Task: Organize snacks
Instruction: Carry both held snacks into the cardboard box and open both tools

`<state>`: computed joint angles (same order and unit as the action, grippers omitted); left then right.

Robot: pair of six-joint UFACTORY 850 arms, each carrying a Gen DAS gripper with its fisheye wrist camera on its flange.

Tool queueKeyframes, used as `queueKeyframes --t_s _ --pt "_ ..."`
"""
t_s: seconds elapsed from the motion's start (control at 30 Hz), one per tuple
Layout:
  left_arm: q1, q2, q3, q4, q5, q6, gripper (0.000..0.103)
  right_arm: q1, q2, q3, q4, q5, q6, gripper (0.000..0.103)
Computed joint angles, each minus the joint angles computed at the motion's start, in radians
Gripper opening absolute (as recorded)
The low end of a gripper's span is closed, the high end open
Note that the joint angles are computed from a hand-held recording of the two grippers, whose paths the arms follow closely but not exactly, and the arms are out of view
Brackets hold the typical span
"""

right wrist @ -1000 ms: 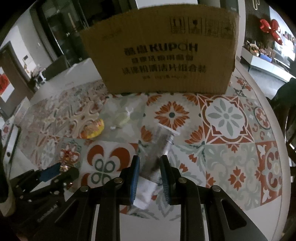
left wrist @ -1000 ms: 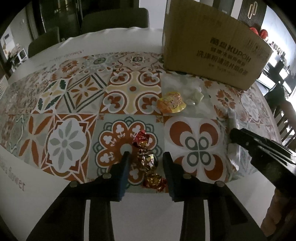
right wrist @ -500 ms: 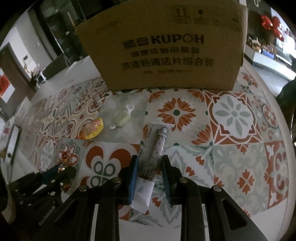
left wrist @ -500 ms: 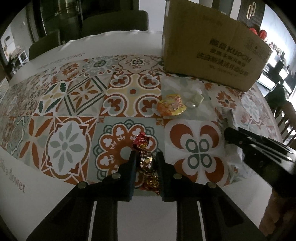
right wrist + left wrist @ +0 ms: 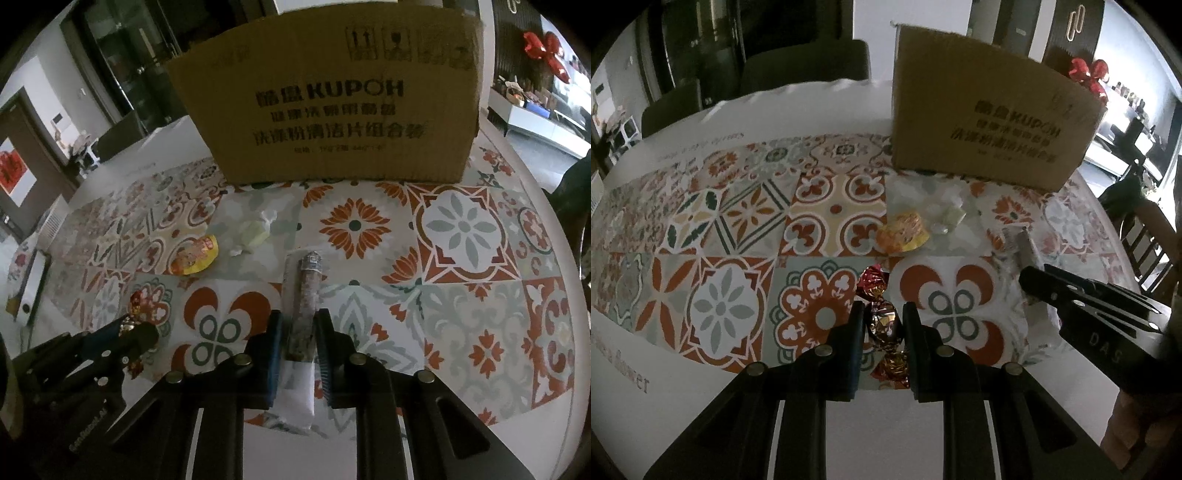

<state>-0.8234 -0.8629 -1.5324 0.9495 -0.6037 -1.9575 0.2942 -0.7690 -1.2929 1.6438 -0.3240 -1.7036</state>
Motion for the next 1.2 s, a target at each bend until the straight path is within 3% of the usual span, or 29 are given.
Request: queueKeyframes --t_s 0.63,0.9,1.2 --pt "-0.019 0.072 -0.039 0.200 -0.084 -0.041 0.021 -0.046 0.155 0.089 0.283 -0.106 -0.276 0.019" --pt "-0.008 0.082 -0.089 0.269 -0.117 -0.009 0.021 -0.059 0.187 0.068 0.310 -0.139 -0.305 0.019" --pt "0.032 0.055 -0.191 0.291 -0.104 0.087 0.021 -0.069 0.172 -0.031 0.292 -0.136 -0.262 0.019"
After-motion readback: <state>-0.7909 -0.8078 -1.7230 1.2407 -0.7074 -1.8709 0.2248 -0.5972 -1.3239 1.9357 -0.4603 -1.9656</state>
